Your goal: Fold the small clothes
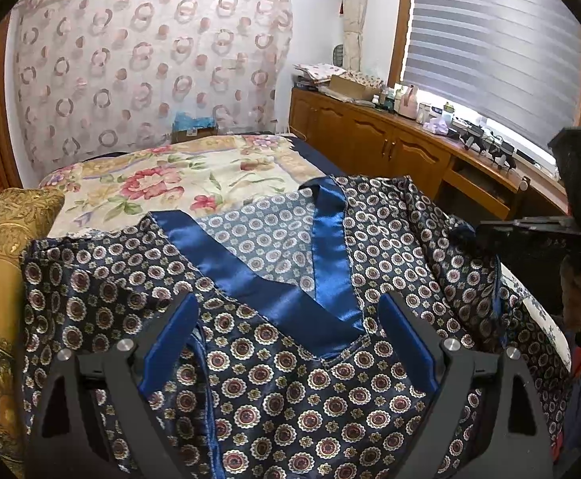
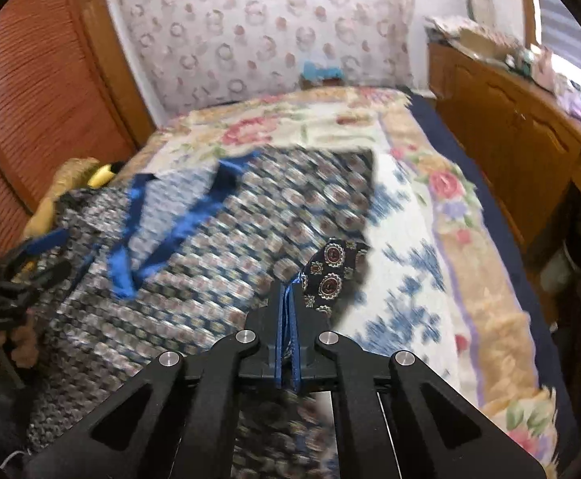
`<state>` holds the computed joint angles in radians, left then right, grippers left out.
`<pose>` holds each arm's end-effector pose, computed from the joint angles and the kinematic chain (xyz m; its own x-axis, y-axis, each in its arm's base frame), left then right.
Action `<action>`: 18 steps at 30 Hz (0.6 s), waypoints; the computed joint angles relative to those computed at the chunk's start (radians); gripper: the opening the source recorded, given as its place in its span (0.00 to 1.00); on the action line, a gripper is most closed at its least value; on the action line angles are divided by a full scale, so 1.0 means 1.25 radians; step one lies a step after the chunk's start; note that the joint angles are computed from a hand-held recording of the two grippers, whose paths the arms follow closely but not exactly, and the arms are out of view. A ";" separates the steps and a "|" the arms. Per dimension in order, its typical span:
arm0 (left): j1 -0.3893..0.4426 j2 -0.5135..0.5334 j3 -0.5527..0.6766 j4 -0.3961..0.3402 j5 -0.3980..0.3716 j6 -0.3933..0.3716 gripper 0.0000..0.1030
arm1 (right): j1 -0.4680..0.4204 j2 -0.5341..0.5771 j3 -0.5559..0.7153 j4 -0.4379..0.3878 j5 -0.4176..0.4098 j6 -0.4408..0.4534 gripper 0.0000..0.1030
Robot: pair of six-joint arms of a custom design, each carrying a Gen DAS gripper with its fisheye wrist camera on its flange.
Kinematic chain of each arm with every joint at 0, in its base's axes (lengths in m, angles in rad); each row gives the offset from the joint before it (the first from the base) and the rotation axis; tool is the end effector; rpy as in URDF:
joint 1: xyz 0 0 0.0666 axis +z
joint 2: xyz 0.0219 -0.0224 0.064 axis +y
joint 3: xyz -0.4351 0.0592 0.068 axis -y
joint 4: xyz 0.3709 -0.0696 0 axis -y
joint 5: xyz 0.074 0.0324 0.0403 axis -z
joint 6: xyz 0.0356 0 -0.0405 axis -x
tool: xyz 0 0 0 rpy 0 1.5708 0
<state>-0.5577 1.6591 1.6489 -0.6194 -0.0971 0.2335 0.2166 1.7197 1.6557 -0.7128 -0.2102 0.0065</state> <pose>0.4999 -0.3082 0.4896 -0.5925 0.0982 -0.7995 0.3322 0.9340 -0.1315 0.5857 0.1361 0.4507 -0.6823 -0.1567 -0.7141 -0.3600 0.9222 0.1416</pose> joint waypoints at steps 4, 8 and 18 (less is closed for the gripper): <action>0.013 -0.016 -0.016 0.019 -0.017 0.010 0.90 | 0.036 0.017 0.051 -0.001 -0.026 0.027 0.00; 0.025 -0.026 -0.028 0.032 -0.025 0.030 0.90 | 0.075 0.054 0.119 -0.017 -0.038 0.059 0.00; 0.030 -0.025 -0.028 0.034 -0.047 0.027 0.90 | 0.074 0.084 0.135 -0.018 0.040 0.094 0.35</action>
